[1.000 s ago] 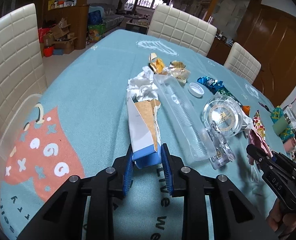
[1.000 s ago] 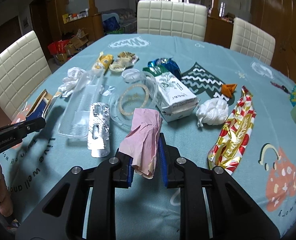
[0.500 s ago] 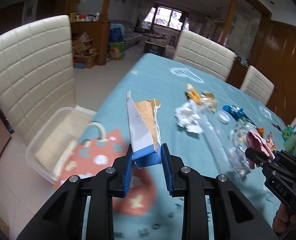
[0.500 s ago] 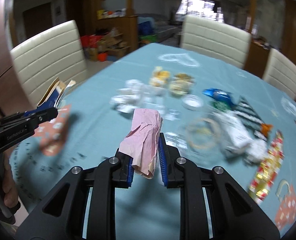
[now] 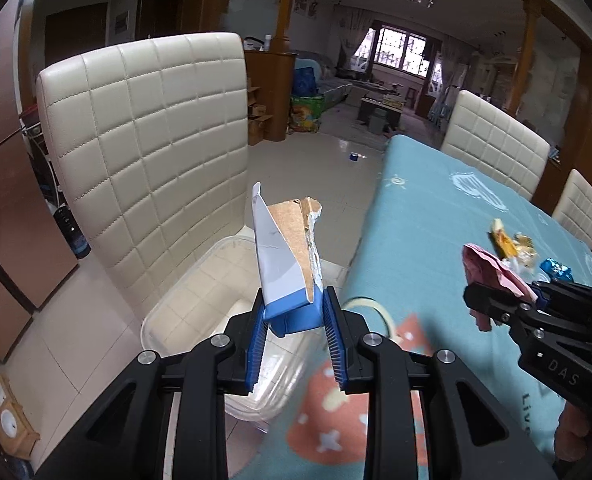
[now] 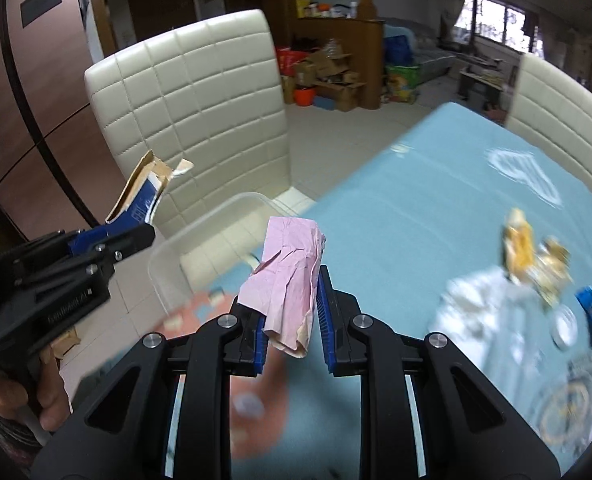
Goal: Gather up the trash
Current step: 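Carry both items to the clear bin on the chair and open both tools, then return both tools over the table toward the remaining trash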
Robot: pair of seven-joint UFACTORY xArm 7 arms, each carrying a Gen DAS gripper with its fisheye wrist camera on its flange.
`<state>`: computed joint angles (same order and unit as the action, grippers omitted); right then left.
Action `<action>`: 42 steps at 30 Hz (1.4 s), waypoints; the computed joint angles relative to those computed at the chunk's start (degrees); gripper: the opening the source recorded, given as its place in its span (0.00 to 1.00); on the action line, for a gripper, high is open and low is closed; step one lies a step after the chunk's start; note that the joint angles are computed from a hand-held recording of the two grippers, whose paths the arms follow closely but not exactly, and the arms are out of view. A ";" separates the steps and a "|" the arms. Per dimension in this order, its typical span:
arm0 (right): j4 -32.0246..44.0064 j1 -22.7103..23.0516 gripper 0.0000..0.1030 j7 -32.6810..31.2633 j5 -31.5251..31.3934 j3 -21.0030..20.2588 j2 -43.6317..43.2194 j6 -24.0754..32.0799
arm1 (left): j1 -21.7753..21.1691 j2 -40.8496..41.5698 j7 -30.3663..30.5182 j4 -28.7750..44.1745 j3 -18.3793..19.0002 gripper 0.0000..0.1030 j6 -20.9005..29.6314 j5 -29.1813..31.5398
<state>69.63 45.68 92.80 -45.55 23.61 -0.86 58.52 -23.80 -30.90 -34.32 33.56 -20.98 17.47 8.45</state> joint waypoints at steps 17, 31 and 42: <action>4.50 -1.27 0.24 -5.03 -0.19 -5.42 6.29 -7.66 | 6.38 6.86 -4.91 4.86 -1.75 0.85 -1.87 9.35; 8.10 1.49 0.64 -3.76 -2.07 -8.10 9.39 -9.01 | 11.06 1.18 -9.53 2.49 -3.81 0.85 2.14 13.21; 1.00 0.27 0.64 2.33 -0.16 -2.89 -0.44 0.55 | 6.83 0.94 -7.26 3.98 -4.00 0.85 2.98 11.73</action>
<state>70.64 45.95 95.13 -45.72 20.72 -1.29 59.07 -16.97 -29.96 -41.57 37.53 -24.98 20.45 20.18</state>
